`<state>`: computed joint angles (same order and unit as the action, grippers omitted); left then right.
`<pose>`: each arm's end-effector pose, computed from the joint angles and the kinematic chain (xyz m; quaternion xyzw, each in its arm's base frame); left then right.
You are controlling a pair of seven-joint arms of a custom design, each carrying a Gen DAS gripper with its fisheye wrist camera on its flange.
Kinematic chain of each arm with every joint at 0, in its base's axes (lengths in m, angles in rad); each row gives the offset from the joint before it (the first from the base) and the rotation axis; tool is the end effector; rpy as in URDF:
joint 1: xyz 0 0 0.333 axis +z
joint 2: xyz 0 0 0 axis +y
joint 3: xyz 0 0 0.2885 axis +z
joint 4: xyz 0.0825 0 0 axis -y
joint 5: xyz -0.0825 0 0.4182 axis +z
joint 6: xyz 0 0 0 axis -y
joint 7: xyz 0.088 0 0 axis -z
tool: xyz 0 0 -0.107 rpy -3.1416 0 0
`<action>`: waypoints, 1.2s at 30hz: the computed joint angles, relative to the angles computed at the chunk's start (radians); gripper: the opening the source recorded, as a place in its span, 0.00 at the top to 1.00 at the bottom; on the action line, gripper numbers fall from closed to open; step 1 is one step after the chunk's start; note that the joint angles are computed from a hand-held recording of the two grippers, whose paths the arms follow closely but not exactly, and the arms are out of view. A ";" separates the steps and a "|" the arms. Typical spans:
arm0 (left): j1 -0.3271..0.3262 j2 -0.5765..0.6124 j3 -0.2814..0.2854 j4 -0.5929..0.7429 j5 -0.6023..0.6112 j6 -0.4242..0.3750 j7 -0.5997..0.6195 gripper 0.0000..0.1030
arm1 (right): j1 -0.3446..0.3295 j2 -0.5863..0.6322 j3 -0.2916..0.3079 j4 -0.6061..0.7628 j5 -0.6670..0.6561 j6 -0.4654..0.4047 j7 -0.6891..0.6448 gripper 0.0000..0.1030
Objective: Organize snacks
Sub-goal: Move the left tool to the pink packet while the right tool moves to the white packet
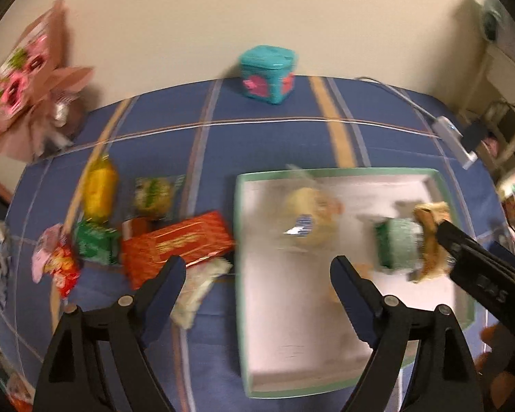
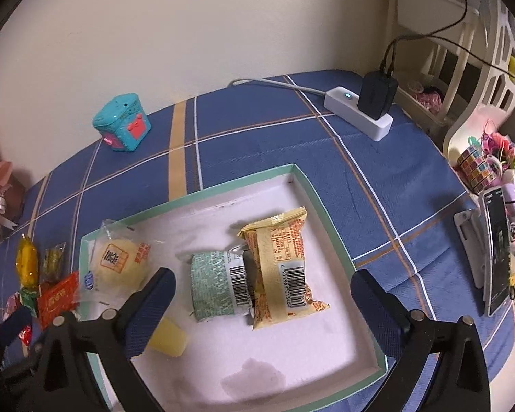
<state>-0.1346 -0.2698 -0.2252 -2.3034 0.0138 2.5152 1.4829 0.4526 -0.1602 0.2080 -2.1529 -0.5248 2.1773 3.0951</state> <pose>0.5061 -0.1942 0.4623 -0.5813 0.7782 -0.1802 0.1548 0.4518 0.3301 0.4492 -0.4520 0.8545 -0.2046 0.1540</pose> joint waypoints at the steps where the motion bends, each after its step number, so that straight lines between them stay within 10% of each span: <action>1: 0.005 -0.003 0.007 -0.001 -0.007 -0.004 -0.005 0.16 | 0.002 0.001 0.002 0.003 -0.001 0.001 0.000 0.00; 8: 0.036 -0.038 0.056 -0.015 -0.100 0.004 0.010 0.16 | 0.006 0.001 0.007 -0.007 -0.015 0.108 0.006 0.00; 18: 0.085 -0.053 0.089 -0.022 -0.170 0.003 0.033 0.16 | 0.063 0.105 0.035 0.137 -0.155 0.020 0.012 0.00; 36: 0.244 0.003 0.137 0.012 -0.086 -0.016 -0.042 0.16 | 0.140 0.317 -0.015 0.284 -0.028 0.257 -0.134 0.00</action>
<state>0.1093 -0.2669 -0.0882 -2.2910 -0.0722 2.4993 1.4409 0.5925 0.1569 0.1930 -1.8685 -0.5524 2.4345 2.9609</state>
